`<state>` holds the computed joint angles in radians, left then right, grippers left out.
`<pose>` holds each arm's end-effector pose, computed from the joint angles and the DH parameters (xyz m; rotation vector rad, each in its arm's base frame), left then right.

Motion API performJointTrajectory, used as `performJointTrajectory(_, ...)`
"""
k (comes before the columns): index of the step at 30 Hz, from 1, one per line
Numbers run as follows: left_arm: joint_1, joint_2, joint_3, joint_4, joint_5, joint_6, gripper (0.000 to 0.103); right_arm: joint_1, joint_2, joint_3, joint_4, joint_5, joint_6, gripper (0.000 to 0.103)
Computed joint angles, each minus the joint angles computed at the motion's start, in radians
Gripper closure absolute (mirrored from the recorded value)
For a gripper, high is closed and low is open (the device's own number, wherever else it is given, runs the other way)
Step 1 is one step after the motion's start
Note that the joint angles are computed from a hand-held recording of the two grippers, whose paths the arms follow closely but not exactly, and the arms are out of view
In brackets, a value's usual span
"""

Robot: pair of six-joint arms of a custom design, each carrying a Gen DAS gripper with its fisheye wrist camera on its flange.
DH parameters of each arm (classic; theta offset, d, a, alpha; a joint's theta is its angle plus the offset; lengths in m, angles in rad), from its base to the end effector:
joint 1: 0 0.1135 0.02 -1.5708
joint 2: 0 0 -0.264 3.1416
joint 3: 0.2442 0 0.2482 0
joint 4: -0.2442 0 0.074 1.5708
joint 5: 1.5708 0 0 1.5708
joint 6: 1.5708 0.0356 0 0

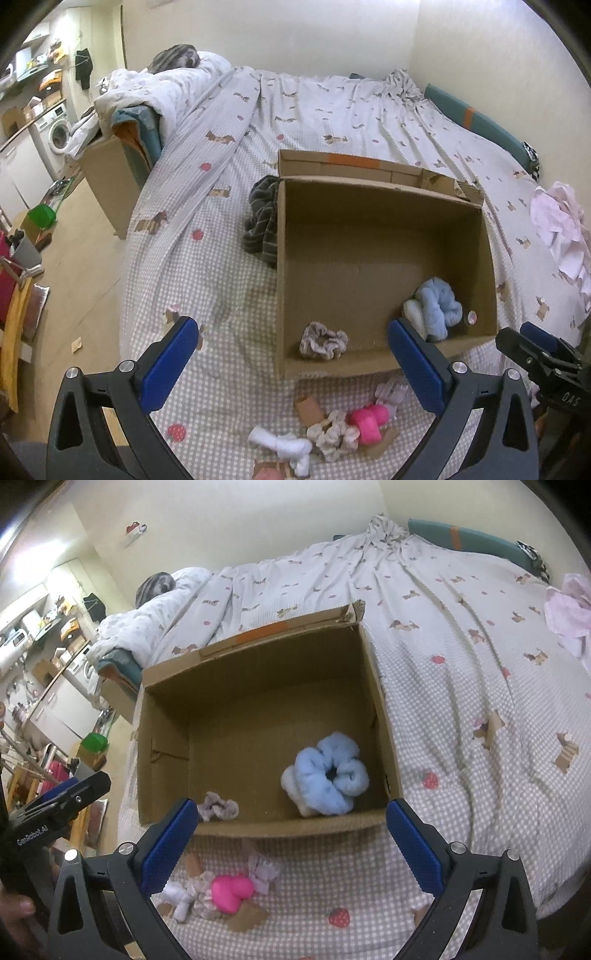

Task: Organize soft objects
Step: 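Open the right gripper on the blue bundle while the left releases the scrunchie in the box, then grasp the white sock with the left gripper while the right grasps a small clear item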

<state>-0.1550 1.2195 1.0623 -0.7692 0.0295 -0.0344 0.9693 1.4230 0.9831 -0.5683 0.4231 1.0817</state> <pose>0.2392 -0.0384 0.2953 0.1630 2.4951 -0.1157 0.1713 0.2237 0.2363 0.2926 2.4644 0.3360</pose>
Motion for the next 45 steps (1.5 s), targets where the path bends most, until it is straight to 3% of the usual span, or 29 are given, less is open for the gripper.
performJointTrajectory(7,-0.002,-0.048,-0.056,-0.034,-0.007,0.012,0.001,0.057,-0.004,0.002,-0.057,0.035,0.048,0.0)
performJointTrajectory(19,0.034,-0.052,-0.189,-0.028,-0.042,0.08,0.001,0.108,-0.002,-0.093,-0.001,-0.054,0.12,0.0)
performJointTrajectory(24,0.12,0.022,-0.201,-0.026,-0.009,0.094,0.001,0.067,0.019,-0.133,0.066,-0.157,0.127,0.0)
performJointTrajectory(28,0.192,0.138,-0.173,-0.06,0.087,0.086,0.002,0.05,0.036,-0.128,0.072,-0.168,0.128,0.0)
performJointTrajectory(34,0.121,0.241,-0.202,-0.083,0.123,0.117,0.003,0.026,0.053,-0.136,0.098,-0.197,0.124,0.0)
performJointTrajectory(37,0.064,0.22,-0.234,-0.063,0.074,0.135,0.017,0.024,0.049,-0.147,0.108,-0.201,0.128,0.0)
performJointTrajectory(42,0.012,0.221,-0.26,-0.043,0.043,0.189,0.018,0.019,0.039,-0.177,0.126,-0.213,0.154,0.0)
performJointTrajectory(44,-0.003,0.238,-0.272,-0.028,0.029,0.195,0.042,0.01,0.034,-0.183,0.131,-0.225,0.151,0.0)
performJointTrajectory(45,-0.01,0.251,-0.272,-0.028,0.027,0.194,0.062,0.005,0.034,-0.182,0.132,-0.229,0.147,0.0)
